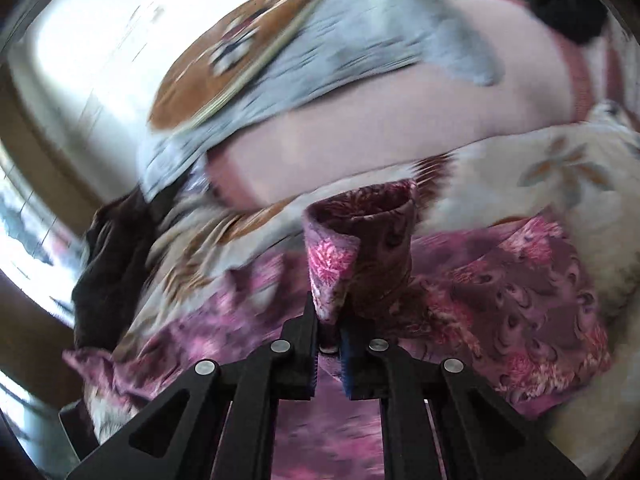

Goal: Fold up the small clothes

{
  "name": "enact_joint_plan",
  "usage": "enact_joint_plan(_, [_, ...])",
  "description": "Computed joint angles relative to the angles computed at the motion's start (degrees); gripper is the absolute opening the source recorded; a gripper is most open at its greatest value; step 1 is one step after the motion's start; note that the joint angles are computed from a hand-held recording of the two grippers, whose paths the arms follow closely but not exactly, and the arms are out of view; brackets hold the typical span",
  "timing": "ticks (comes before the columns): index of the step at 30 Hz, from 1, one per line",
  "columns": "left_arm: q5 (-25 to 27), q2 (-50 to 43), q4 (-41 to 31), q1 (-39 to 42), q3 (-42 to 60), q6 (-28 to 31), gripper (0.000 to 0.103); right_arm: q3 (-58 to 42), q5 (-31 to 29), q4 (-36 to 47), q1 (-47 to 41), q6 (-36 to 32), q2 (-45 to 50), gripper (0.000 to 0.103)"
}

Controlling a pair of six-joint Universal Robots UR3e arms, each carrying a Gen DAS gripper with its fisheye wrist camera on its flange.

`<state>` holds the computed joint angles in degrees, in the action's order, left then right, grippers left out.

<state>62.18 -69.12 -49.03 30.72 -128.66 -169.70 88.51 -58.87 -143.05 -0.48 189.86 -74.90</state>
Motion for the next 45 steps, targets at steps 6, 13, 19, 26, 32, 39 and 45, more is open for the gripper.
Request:
enact_joint_plan(6, [-3.2,3.8,-3.0,8.2,0.6,2.7,0.083,-10.6,-2.5,1.3,12.2,3.4,8.3,0.008])
enact_joint_plan(13, [-6.8,5.2,-6.6,17.4,0.5,5.3,0.083,-20.4,-3.4,5.6,22.1,8.5,18.5,0.025])
enact_joint_plan(19, [-8.5,2.0,-9.4,14.8,2.2,4.9,0.083,-3.7,1.1,2.7,19.7,2.4,8.3,0.029])
enact_joint_plan(26, [-5.1,-10.0,-4.5,0.9,9.9,-5.2,0.083,24.6,5.7,4.9,1.3,-5.2,-15.2,0.043])
enact_joint_plan(32, [1.1,-18.1,-2.0,-6.0,18.3,-13.4,0.005,41.3,14.1,17.8,-25.9,-15.2,-34.2,0.043])
enact_joint_plan(39, [0.4,-6.5,-4.0,0.3,13.4,-12.6,0.005,42.9,13.1,3.8,-33.7,-9.1,-25.6,0.044])
enact_joint_plan(45, [1.8,-5.9,-6.1,2.8,10.3,-10.4,0.006,33.2,11.7,-1.5,-24.0,-7.0,-10.8,0.022])
